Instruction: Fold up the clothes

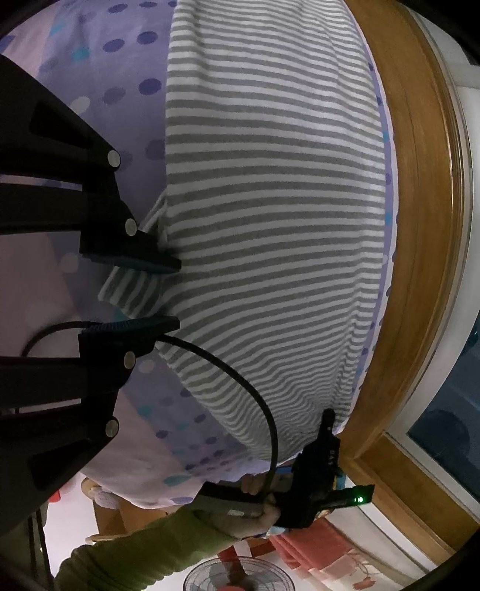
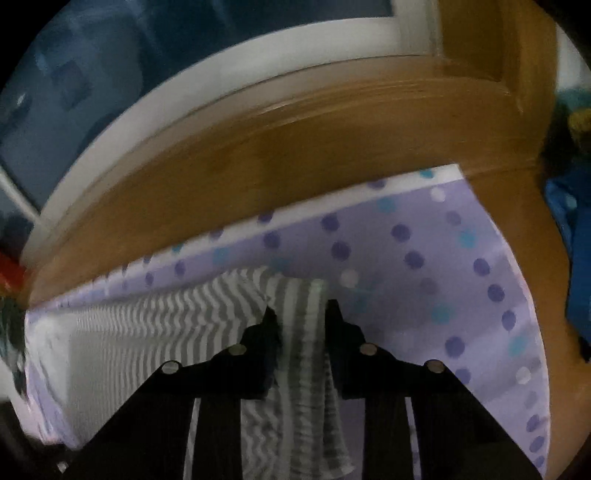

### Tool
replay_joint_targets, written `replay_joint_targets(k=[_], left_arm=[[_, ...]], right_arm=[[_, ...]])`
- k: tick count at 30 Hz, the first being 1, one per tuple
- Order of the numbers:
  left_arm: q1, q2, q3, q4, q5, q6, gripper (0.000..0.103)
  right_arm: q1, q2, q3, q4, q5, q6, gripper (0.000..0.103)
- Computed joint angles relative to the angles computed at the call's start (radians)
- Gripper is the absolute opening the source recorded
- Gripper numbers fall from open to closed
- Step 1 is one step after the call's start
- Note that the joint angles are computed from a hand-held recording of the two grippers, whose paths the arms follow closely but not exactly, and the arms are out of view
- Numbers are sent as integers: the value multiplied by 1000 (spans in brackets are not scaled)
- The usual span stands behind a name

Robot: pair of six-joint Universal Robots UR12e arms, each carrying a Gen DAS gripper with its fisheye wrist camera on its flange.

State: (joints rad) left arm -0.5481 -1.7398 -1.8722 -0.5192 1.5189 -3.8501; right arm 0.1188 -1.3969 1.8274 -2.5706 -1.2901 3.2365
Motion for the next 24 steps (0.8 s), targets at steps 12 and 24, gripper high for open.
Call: replay_joint_targets(k=[12, 24], left_arm=[[-3, -8, 10, -6, 11, 4, 24], [0, -12, 0, 25, 2, -31, 24]], right_arm=[[-60, -51, 40, -58, 77, 2, 40], [53, -146, 183, -121, -77, -243, 39]])
